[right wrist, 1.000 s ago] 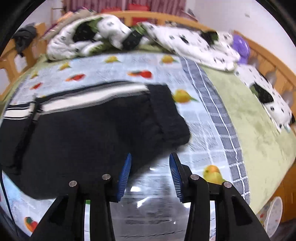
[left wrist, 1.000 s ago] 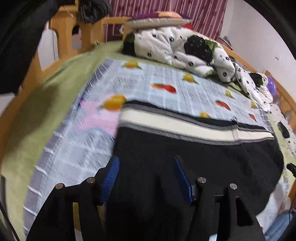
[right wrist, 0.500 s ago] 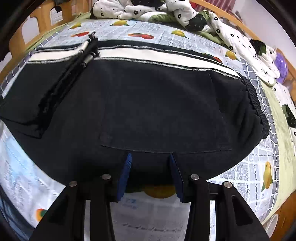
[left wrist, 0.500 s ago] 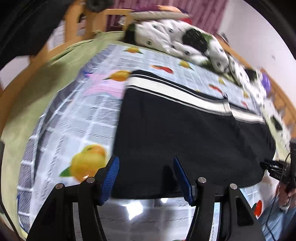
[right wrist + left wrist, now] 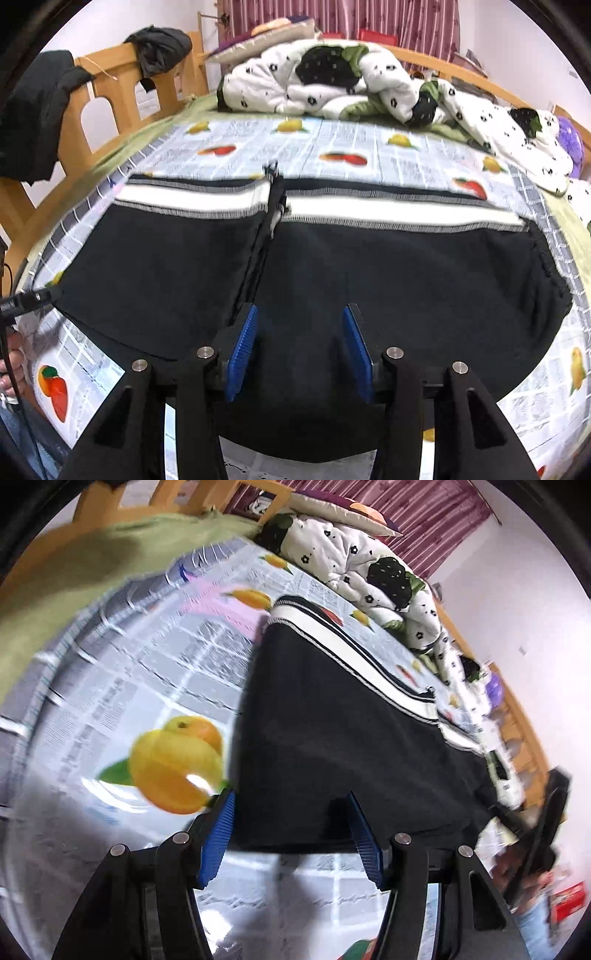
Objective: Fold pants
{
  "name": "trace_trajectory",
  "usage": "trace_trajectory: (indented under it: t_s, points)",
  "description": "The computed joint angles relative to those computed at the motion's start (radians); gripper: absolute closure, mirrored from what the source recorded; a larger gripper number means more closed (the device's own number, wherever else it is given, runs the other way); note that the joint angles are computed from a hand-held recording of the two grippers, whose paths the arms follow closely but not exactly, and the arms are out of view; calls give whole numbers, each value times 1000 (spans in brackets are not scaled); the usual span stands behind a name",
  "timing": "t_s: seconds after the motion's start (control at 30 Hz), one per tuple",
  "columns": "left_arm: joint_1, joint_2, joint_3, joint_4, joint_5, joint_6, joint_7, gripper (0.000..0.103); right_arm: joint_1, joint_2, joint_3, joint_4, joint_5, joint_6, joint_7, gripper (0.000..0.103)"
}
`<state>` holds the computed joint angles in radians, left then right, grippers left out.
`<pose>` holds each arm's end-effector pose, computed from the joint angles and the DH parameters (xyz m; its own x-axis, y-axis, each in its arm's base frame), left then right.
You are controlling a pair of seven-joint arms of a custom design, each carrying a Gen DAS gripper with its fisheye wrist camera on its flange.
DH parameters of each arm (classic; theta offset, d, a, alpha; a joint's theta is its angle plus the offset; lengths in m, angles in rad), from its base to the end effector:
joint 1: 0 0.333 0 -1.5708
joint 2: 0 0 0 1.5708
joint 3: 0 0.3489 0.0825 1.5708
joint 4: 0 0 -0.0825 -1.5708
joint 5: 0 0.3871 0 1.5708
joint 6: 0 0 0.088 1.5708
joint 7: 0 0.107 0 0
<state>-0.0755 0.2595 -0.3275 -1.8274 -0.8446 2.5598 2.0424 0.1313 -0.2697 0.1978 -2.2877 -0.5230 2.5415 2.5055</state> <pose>0.6273 -0.2349 0.4778 -0.3364 -0.7618 0.5537 -0.8804 0.0457 -0.4720 0.4701 0.1750 0.5450 -0.2346 -0.9721 -0.0076 -0.7618 0.1887 -0.6197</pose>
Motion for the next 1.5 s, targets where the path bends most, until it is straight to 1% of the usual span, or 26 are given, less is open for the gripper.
trace_trajectory:
  t_s: [0.1, 0.13, 0.17, 0.23, 0.33, 0.37, 0.43, 0.47, 0.5, 0.53, 0.6, 0.63, 0.67, 0.7, 0.77, 0.8, 0.87, 0.93, 0.97, 1.0, 1.1, 1.17, 1.2, 1.3, 1.37, 1.5]
  points:
    - [1, 13, -4, 13, -14, -10, -15, 47, 8, -11, -18, -42, 44, 39, -11, 56]
    - [5, 8, -4, 12, -17, -25, -20, 47, 17, -12, -31, -49, 82, 48, -41, 56]
    - [19, 0, -8, 9, -43, -62, -18, 47, 22, -13, -38, -52, 114, 51, -66, 56]
    - [24, -7, -6, 0, -82, -84, 3, 47, 5, -20, -23, -58, 110, 52, -59, 56]
    - [-1, -6, -2, -17, -91, -19, 33, 45, -5, -26, -17, -69, 128, 73, -49, 56]
    - [-13, -9, -2, -26, -88, 23, 37, 46, -4, -28, -20, -73, 146, 83, -52, 56]
    - [-31, -9, 0, -33, -68, 76, 10, 47, -6, -31, -22, -77, 175, 97, -57, 56]
    - [-43, -10, 4, -38, -46, 106, -30, 52, -8, -35, -20, -79, 181, 99, -59, 56]
    - [-52, -9, 10, -37, -15, 118, -84, 56, -14, -38, -14, -79, 180, 99, -56, 56]
    - [-49, -5, 9, -30, 2, 111, -109, 57, -25, -50, -2, -80, 164, 91, -48, 56]
    - [-33, 11, 9, 1, 23, 58, -162, 62, -35, -66, 11, -79, 147, 71, -46, 56]
    - [-19, 14, 2, 6, 4, 39, -175, 62, -38, -82, 15, -82, 141, 58, -48, 56]
    - [1, 23, -6, 14, -46, 15, -191, 65, -45, -98, 20, -90, 132, 55, -41, 56]
    - [7, 25, -7, 14, -63, 6, -210, 71, -52, -117, 24, -101, 126, 57, -34, 56]
    - [14, 23, -7, 8, -82, 0, -222, 77, -59, -152, 24, -125, 132, 56, -37, 56]
    - [2, 17, -1, 3, -55, 13, -238, 82, -66, -170, 26, -137, 136, 50, -37, 56]
    - [-22, 1, 5, -10, 1, 62, -262, 88, -80, -209, 31, -162, 145, 28, -41, 56]
    - [-61, -37, 3, -35, 71, 183, -276, 89, -95, -247, 33, -187, 156, 3, -44, 56]
    - [-73, -46, 0, -40, 98, 221, -288, 90, -103, -264, 36, -198, 161, -5, -43, 56]
    - [-102, -55, 5, -32, 169, 261, -328, 90, -114, -289, 38, -214, 165, -18, -37, 56]
    - [-156, -54, -4, 31, 337, 305, -396, 90, -140, -348, 34, -251, 183, -38, -37, 56]
    - [-196, -40, -24, 89, 448, 310, -413, 91, -157, -392, 23, -282, 201, -34, -45, 56]
    - [-206, -35, -39, 107, 479, 309, -410, 91, -166, -414, 17, -298, 212, -30, -48, 56]
    - [-240, 13, -105, 187, 531, 280, -360, 91, -190, -459, 10, -329, 249, -22, -64, 56]
    - [-263, 61, -139, 243, 544, 236, -338, 92, -214, -491, 11, -347, 264, -20, -71, 56]
    - [-354, 188, -139, 342, 616, 160, -408, 92, -269, -550, 34, -378, 263, -17, -78, 56]
